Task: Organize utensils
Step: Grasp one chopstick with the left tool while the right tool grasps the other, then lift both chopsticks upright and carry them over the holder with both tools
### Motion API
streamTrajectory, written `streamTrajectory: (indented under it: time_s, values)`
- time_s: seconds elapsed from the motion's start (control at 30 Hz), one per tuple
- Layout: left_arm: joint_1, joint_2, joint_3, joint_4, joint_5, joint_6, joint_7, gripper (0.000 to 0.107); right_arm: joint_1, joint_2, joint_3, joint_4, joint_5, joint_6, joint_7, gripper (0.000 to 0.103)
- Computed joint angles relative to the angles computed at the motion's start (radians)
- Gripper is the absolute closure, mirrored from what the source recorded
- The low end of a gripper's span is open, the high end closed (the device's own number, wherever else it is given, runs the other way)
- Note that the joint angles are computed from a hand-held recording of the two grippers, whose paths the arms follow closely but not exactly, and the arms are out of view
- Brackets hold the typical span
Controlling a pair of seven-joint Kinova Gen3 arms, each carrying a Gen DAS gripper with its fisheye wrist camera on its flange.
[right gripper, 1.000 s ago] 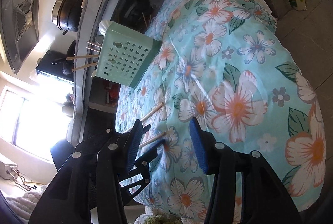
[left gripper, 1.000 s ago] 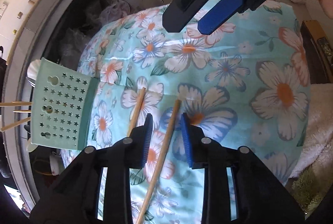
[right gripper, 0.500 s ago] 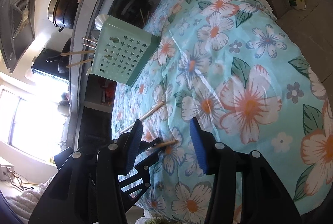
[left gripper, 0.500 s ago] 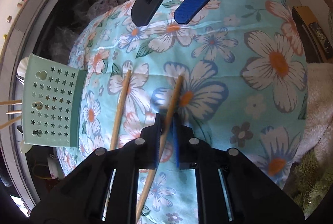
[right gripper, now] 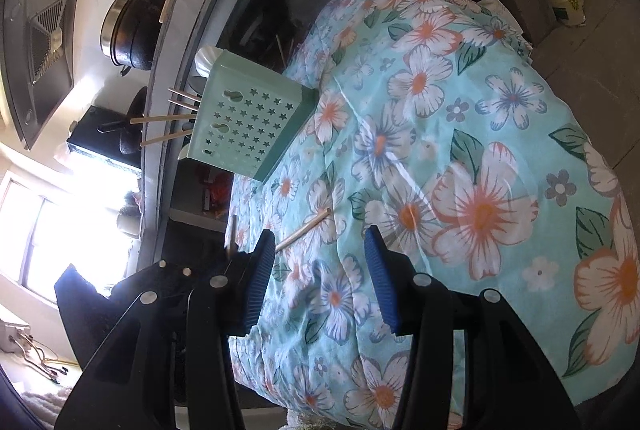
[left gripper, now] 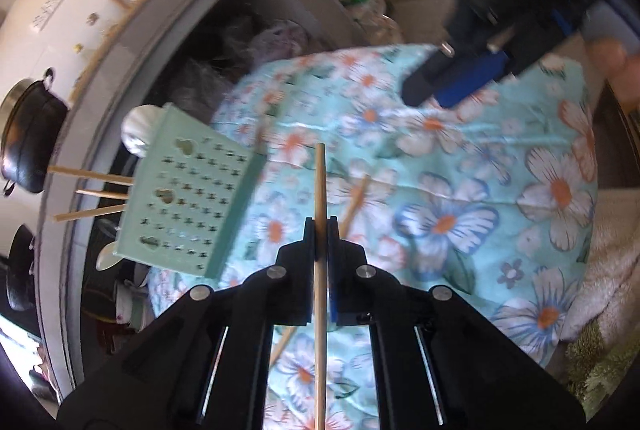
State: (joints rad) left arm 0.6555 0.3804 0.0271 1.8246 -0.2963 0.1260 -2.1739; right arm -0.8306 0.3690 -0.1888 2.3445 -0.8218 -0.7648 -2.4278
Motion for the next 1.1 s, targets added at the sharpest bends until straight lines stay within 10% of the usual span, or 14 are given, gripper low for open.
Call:
streamTrajectory:
  time_s: [0.53, 1.1]
  values:
    - [-0.009, -0.109, -0.144, 0.042, 0.267, -0.240, 0.059, 0.103, 0.062, 0.062, -0.006, -0.102, 0.174, 0.060, -0.070, 0.057]
    - [-0.454, -0.134, 0.223, 0.094, 0.135, -0.377, 0.375, 0.103, 0.187, 0.178, 0.000, -0.221, 0.347, 0.171, -0.267, 0.068]
